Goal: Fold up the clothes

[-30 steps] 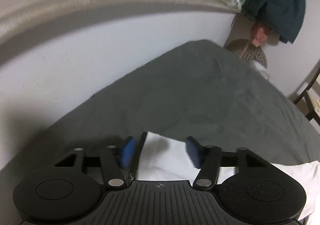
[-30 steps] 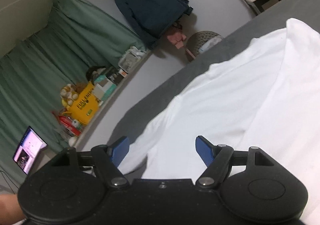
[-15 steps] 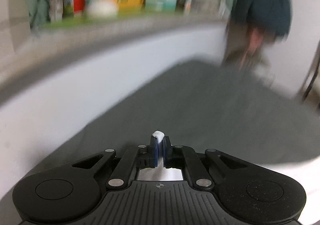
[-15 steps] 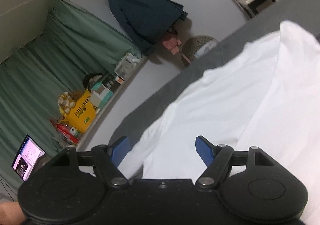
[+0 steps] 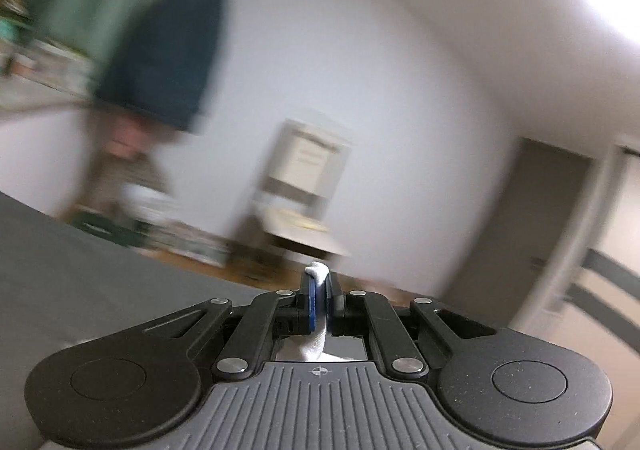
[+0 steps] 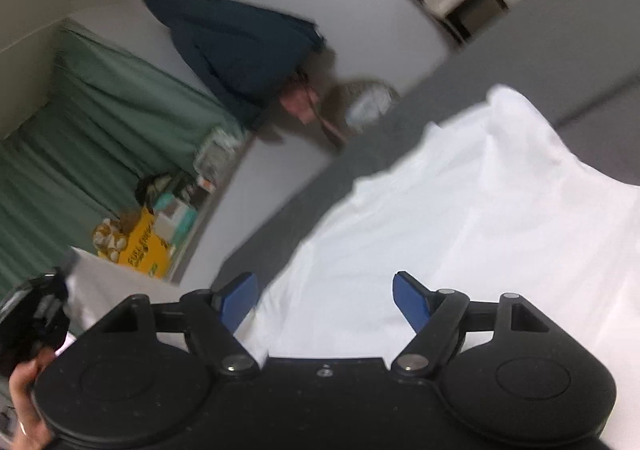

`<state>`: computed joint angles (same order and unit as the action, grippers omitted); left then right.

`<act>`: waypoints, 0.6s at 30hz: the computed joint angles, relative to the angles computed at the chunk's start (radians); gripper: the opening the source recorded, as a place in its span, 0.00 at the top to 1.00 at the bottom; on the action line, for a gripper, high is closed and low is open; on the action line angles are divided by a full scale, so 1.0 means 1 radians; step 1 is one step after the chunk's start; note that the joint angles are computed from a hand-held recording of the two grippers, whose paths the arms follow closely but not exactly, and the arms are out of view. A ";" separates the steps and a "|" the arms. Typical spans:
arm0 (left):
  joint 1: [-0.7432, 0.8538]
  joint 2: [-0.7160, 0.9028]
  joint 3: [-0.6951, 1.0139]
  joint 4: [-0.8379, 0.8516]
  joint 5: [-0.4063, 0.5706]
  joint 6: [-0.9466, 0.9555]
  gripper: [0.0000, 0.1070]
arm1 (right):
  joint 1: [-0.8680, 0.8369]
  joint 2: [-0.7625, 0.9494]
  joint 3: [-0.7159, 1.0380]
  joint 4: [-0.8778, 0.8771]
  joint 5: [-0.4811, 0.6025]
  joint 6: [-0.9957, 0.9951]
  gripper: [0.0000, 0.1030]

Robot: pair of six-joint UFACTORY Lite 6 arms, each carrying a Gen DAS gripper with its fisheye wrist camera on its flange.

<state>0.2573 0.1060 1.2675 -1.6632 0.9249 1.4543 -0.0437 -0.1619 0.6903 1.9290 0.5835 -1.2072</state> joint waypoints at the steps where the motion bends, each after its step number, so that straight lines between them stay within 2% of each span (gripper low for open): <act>1: -0.082 -0.051 -0.100 -0.064 -0.010 0.054 0.96 | -0.073 0.038 0.012 -0.095 0.098 0.073 0.26; 4: -0.313 -0.123 -0.346 -0.272 -0.074 0.213 0.96 | -0.244 0.141 0.016 -0.201 0.339 0.134 0.26; 7: -0.492 -0.114 -0.519 -0.514 -0.116 0.415 0.96 | -0.321 0.276 0.052 -0.261 0.500 0.167 0.23; 11: -0.629 -0.109 -0.653 -0.735 -0.182 0.741 0.96 | -0.267 0.407 0.125 -0.300 0.538 0.169 0.23; 12: -0.649 -0.105 -0.666 -0.769 -0.201 0.808 0.96 | -0.232 0.414 0.146 -0.322 0.504 0.172 0.23; 13: -0.658 -0.104 -0.674 -0.774 -0.219 0.839 0.96 | -0.199 0.423 0.168 -0.347 0.470 0.179 0.23; 16: -0.604 -0.094 -0.692 -0.718 -0.184 0.788 0.96 | -0.124 0.439 0.217 -0.434 0.386 0.204 0.23; 18: -0.619 -0.090 -0.695 -0.758 -0.189 0.823 0.96 | -0.098 0.435 0.221 -0.464 0.359 0.209 0.25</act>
